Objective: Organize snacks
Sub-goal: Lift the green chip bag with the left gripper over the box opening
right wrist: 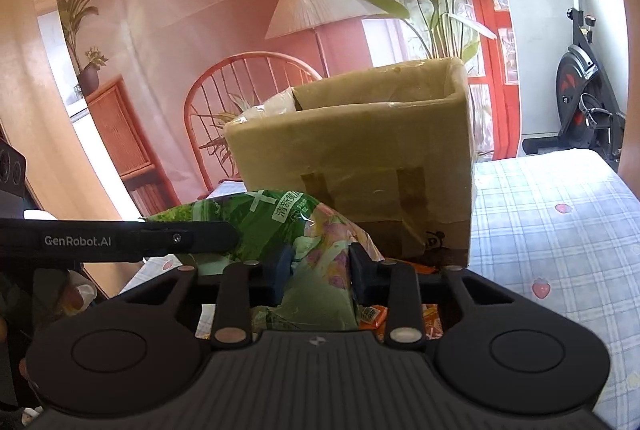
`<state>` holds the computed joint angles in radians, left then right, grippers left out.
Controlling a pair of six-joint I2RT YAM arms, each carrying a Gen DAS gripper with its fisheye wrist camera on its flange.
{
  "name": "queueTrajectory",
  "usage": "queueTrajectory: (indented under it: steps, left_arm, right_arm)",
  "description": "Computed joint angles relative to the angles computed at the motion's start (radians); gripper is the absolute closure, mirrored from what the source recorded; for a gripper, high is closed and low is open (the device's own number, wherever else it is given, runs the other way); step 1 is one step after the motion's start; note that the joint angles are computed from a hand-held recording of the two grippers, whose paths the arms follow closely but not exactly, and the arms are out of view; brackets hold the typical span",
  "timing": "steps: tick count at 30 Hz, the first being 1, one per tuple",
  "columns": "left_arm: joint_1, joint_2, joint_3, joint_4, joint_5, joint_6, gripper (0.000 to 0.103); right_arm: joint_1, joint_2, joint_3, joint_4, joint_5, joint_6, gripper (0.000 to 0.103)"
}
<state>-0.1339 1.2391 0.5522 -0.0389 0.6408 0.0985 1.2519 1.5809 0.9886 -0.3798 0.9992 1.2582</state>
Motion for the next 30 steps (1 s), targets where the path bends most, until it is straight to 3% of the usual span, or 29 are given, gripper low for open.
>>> queueTrajectory:
  steps: [6, 15, 22, 30]
  left_arm:
    - [0.024, 0.016, -0.011, -0.024, 0.015, 0.016, 0.060]
    - [0.054, -0.107, 0.051, -0.090, 0.073, 0.014, 0.060]
    - [0.048, -0.157, 0.179, -0.132, 0.087, -0.032, 0.060]
    - [-0.016, -0.097, 0.367, -0.151, 0.029, -0.069, 0.059]
  right_arm:
    - [-0.003, 0.047, 0.003, 0.012, -0.034, 0.029, 0.072]
    - [0.016, 0.009, 0.085, -0.076, 0.059, -0.084, 0.072]
    - [-0.013, -0.037, 0.192, -0.079, 0.138, -0.357, 0.072]
    - [-0.088, -0.095, 0.236, 0.120, 0.154, -0.713, 0.072]
